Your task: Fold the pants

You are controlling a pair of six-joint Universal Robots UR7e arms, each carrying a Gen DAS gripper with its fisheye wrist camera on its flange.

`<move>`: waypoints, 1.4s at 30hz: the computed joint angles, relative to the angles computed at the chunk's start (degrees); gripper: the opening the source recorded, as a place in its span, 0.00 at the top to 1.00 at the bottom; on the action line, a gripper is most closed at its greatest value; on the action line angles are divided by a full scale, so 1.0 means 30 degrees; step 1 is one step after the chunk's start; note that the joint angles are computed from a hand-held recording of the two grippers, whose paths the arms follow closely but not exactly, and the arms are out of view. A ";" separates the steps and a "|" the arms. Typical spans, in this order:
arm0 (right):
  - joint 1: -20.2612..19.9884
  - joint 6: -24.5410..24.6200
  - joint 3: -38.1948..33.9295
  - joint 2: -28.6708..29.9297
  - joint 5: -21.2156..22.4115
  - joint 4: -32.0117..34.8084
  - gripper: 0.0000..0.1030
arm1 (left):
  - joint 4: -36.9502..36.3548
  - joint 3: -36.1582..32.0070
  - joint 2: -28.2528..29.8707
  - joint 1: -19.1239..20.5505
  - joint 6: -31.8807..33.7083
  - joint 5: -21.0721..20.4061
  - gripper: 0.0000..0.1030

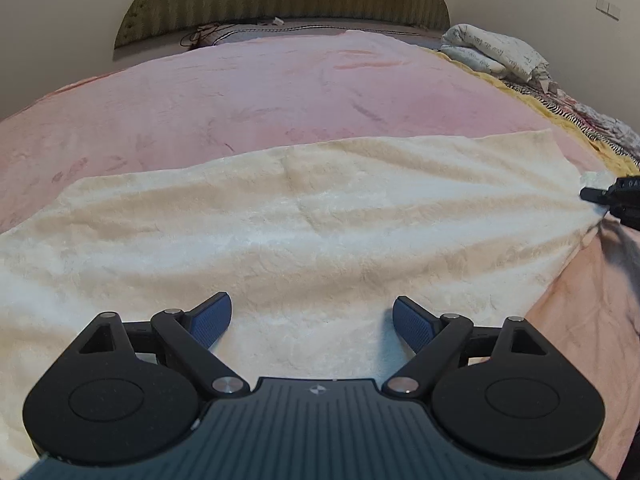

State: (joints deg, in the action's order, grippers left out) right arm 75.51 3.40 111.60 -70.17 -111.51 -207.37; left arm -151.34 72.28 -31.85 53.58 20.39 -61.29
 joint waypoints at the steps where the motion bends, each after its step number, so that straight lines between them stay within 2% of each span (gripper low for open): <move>1: 0.0067 0.0147 0.0013 0.0043 -0.0138 -0.0292 0.92 | -0.0096 0.0099 -0.0048 -0.0030 0.0216 0.0019 0.14; 3: 0.0503 0.0061 -0.0126 0.0412 -0.1483 -0.1661 0.88 | 0.0021 0.0151 -0.0137 -0.0014 0.0566 -0.0186 0.14; 4: 0.0936 -0.0425 -0.0384 0.0904 -0.2874 -0.2931 0.87 | 0.0209 0.0120 -0.0149 0.0018 0.0674 -0.0259 0.14; 5: 0.1598 -0.1711 -0.0997 0.1813 -0.4874 -0.4859 0.81 | 0.0433 0.0064 -0.0113 0.0027 0.0694 -0.0180 0.13; 6: 0.2221 -0.3711 -0.1821 0.2523 -0.6153 -0.5986 0.79 | 0.0445 0.0068 -0.0075 0.0009 0.0748 -0.0066 0.13; 7: 0.2855 -0.5711 -0.2364 0.3010 -0.6633 -0.6314 0.79 | 0.0318 0.0146 -0.0081 -0.0016 0.0878 -0.0046 0.13; 8: 0.3452 -0.7711 -0.2630 0.3293 -0.6312 -0.5842 0.79 | 0.0307 0.0210 -0.0109 -0.0037 0.0984 -0.0116 0.13; 9: 0.3659 -0.8948 -0.2432 0.3231 -0.5192 -0.4570 0.76 | 0.0353 0.0258 -0.0145 -0.0051 0.0995 -0.0197 0.13; 11: 0.3789 -0.9536 -0.2235 0.2928 -0.2704 -0.0571 0.70 | 0.0279 0.0398 -0.0231 -0.0066 0.0790 -0.0148 0.13; 12: 0.3937 -0.9622 -0.2461 0.2903 -0.2366 0.1385 0.70 | 0.0288 0.0474 -0.0308 -0.0064 0.0694 -0.0117 0.13; 14: 0.4138 -1.0168 -0.3122 0.3420 -0.3203 0.3563 0.68 | 0.0131 0.0721 -0.0572 -0.0042 0.0592 -0.0079 0.14; 16: 0.4148 -1.0227 -0.3382 0.3996 -0.4190 0.3273 0.68 | -0.0376 0.1094 -0.0946 -0.0004 0.0545 0.0062 0.14; 18: 0.4365 -0.9331 -0.3346 0.4294 -0.4178 0.2018 0.64 | -0.0948 0.1448 -0.1337 0.0029 0.0371 0.0432 0.14; 20: 0.4350 -0.8680 -0.3147 0.4093 -0.1852 0.2852 0.64 | -0.1468 0.1776 -0.1803 0.0084 -0.0064 0.0878 0.14; 21: 0.4303 -0.8638 -0.3316 0.4006 -0.1021 0.4412 0.55 | -0.1748 0.2002 -0.2110 0.0148 -0.0219 0.0978 0.14; 22: 0.4325 -0.9198 -0.3711 0.4358 -0.0990 0.5172 0.48 | -0.2050 0.2253 -0.2425 0.0204 -0.0418 0.1189 0.13; 23: 0.4544 -1.0452 -0.4198 0.4929 -0.1758 0.5132 0.41 | -0.2381 0.2499 -0.2750 0.0254 -0.0652 0.1549 0.14; 24: 0.4812 -1.1435 -0.4571 0.5530 -0.2647 0.4293 0.40 | -0.2714 0.2788 -0.3080 0.0295 -0.0853 0.1982 0.13; 25: 0.5096 -1.1654 -0.5030 0.5964 -0.3301 0.3944 0.40 | -0.3049 0.3101 -0.3435 0.0355 -0.1014 0.2387 0.14; 26: 0.5321 -1.1629 -0.5215 0.6171 -0.3156 0.3547 0.40 | -0.3424 0.3434 -0.3804 0.0429 -0.1184 0.2773 0.14; 28: 0.5578 -1.1222 -0.5279 0.6011 -0.0740 0.4125 0.39 | -0.3993 0.3950 -0.4491 0.0586 -0.1647 0.3660 0.14; 30: 0.5919 -1.1469 -0.6017 0.6215 0.1504 0.6261 0.40 | -0.4829 0.4496 -0.5165 0.0792 -0.1907 0.4474 0.14; 32: 0.6459 -1.2777 -0.7239 0.7161 0.2487 0.8118 0.40 | -0.6101 0.4931 -0.5664 0.0983 -0.1777 0.5621 0.14; 35: 0.7194 -1.4107 -0.9375 0.8774 0.3654 1.1265 0.40 | -0.8311 0.5460 -0.6144 0.1087 -0.1850 0.8385 0.16; 36: 0.7436 -1.4610 -0.9981 0.9291 0.4171 1.2069 0.40 | -0.9012 0.5782 -0.6496 0.1155 -0.2029 0.8774 0.16; 38: 0.7992 -1.6503 -1.1130 1.0379 0.5029 1.3190 0.40 | -0.8677 0.6296 -0.7466 0.1402 -0.3333 0.8964 0.16; 39: 0.8343 -1.7985 -1.1558 1.0987 0.5164 1.3296 0.41 | -0.7947 0.6428 -0.7968 0.1568 -0.4380 0.8794 0.16; 41: 0.8958 -2.0583 -1.2308 1.2243 0.5007 1.2720 0.41 | -0.6646 0.6518 -0.8774 0.1968 -0.6673 0.8020 0.17; 42: 0.9146 -2.1335 -1.2782 1.2757 0.5040 1.2867 0.45 | -0.5935 0.6473 -0.9165 0.2215 -0.8026 0.7399 0.18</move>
State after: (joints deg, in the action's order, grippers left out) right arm 102.94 -60.61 73.25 -31.90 -96.39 -168.77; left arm -169.15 91.70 -59.35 60.22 -3.69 -39.09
